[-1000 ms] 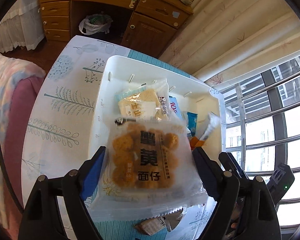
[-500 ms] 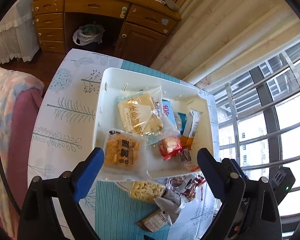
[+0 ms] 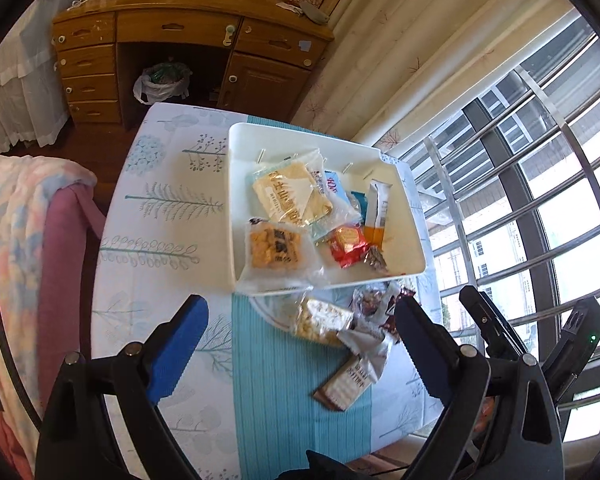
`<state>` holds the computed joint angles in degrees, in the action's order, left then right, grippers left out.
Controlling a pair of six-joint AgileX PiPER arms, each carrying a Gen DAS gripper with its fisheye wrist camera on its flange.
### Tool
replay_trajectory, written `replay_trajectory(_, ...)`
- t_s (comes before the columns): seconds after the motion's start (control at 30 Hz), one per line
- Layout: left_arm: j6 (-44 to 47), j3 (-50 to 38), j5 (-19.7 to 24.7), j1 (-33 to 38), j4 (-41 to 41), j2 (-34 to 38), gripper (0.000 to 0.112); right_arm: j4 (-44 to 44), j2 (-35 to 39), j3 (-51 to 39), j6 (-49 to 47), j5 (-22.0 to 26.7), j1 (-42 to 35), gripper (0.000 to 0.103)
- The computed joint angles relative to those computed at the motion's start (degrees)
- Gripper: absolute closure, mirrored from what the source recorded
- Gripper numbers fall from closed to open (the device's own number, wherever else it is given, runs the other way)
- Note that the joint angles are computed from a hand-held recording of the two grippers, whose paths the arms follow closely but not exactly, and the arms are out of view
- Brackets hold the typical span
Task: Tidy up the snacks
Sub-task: 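Withdraw both open grippers from the basket, then reach the left gripper to the beige soda-cracker packet while the right reaches the white snack bag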
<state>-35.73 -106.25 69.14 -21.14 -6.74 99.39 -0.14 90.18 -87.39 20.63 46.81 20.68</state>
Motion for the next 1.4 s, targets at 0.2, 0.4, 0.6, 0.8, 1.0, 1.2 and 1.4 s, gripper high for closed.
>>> replay_trajectory(0.2, 1.47, 11.71, -2.19, -0.5, -0.36, -8.88, 0.019, -7.32, -4.85, 5.62, 9.05, 0.86, 6.29, 0.042)
replay_trajectory(0.4, 1.28, 20.28, -3.7, -2.21, -0.01, -14.45, 0.019, -12.55, -9.04, 10.15, 15.4, 2.88, 10.97, 0.042)
replay_trajectory(0.6, -1.74, 23.84, -3.39, -6.75, 3.83, -16.1, 0.019, -15.0, -12.95, 14.84, 18.69, 4.68, 13.04, 0.042)
replay_trajectory(0.8, -6.01, 24.21, -2.45, -12.67, 8.1, -15.47, 0.019, -14.05, -16.09, 19.61, 16.94, 3.92, 11.38, 0.042)
replay_trajectory(1.0, -11.44, 22.25, -2.7, -19.8, 13.49, -12.8, 0.019, -8.44, -18.85, 23.89, 4.14, 0.48, 5.15, 0.042)
replay_trajectory(1.2, -15.81, 16.08, -2.92, -25.15, 14.82, -5.48, 0.019, 1.68, -20.0, 26.8, -15.35, -1.72, -3.51, 0.042)
replay_trajectory(1.4, -17.5, 7.07, 0.35, -29.11, 17.26, 3.64, 0.019, 13.09, -18.6, 26.94, -36.17, -0.58, -12.26, 0.042)
